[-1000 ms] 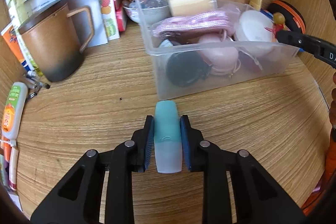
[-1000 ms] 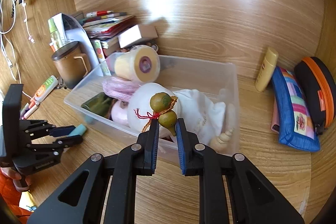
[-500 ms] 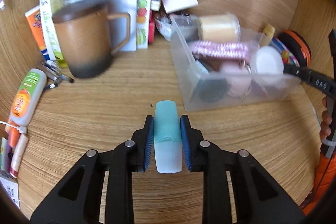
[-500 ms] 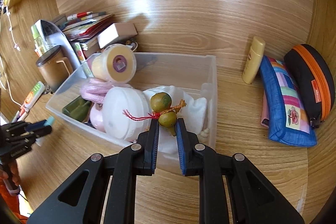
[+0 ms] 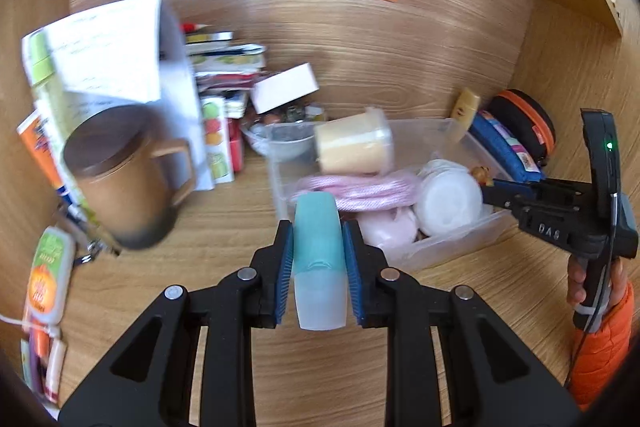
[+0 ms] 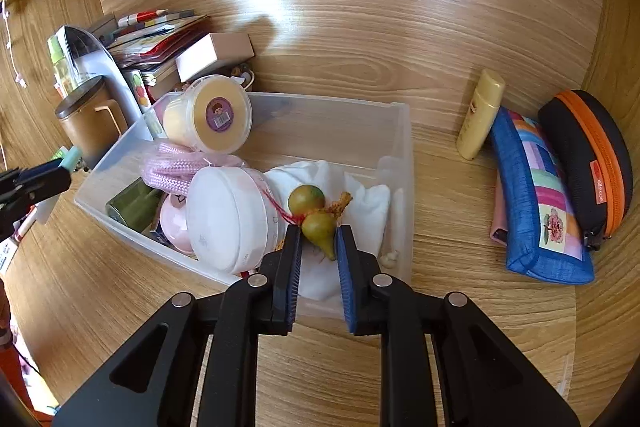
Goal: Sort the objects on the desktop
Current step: 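Carry the teal bottle and gourd charm over the clear box and release both inside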
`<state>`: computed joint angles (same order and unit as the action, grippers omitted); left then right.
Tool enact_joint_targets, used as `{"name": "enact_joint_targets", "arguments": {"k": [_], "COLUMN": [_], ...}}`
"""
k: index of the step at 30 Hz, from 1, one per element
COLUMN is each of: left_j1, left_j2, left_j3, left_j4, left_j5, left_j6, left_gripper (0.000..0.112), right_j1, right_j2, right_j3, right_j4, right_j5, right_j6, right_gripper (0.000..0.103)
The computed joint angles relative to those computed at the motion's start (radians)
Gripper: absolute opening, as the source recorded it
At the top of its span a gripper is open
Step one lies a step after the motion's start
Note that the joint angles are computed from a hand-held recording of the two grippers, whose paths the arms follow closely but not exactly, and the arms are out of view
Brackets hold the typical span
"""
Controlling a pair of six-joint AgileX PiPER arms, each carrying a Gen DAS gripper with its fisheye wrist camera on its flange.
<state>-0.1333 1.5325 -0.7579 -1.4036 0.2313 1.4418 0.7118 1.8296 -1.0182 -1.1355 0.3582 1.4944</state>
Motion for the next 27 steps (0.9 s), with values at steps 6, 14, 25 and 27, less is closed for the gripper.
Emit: {"name": "enact_joint_targets", "arguments": {"k": [6,14,25,27], "left_j1": [-0.043,-0.064,-0.098,-0.100], "left_j2": [0.057,0.134,0.200,0.203], "left_j3": [-0.084,-0.168,-0.211,-0.212], "left_j4": [0.139,0.293,0.475,0.498], "left_j5": [-0.024,-0.015,-0.032,-0.027], "left_j6": [-0.137,-0.294,-0.474,-0.489], "left_gripper": [0.024,0.024,0.024,0.024], "right_j1": [0.020,0.039,0.073,0.077], "right_j2": [-0.025,-0.075,-0.107,-0.105], "right_j3": [0.023,0.074,0.100,0.097], "right_j4": [-0.070,-0.173,-0.253,-0.253], "right_j5": [0.009,0.013,0.038,0.045], "right_j6": [0.063,0.178,0.243,0.242], "right_gripper": [0.036,0.052,0.069,0.071]}}
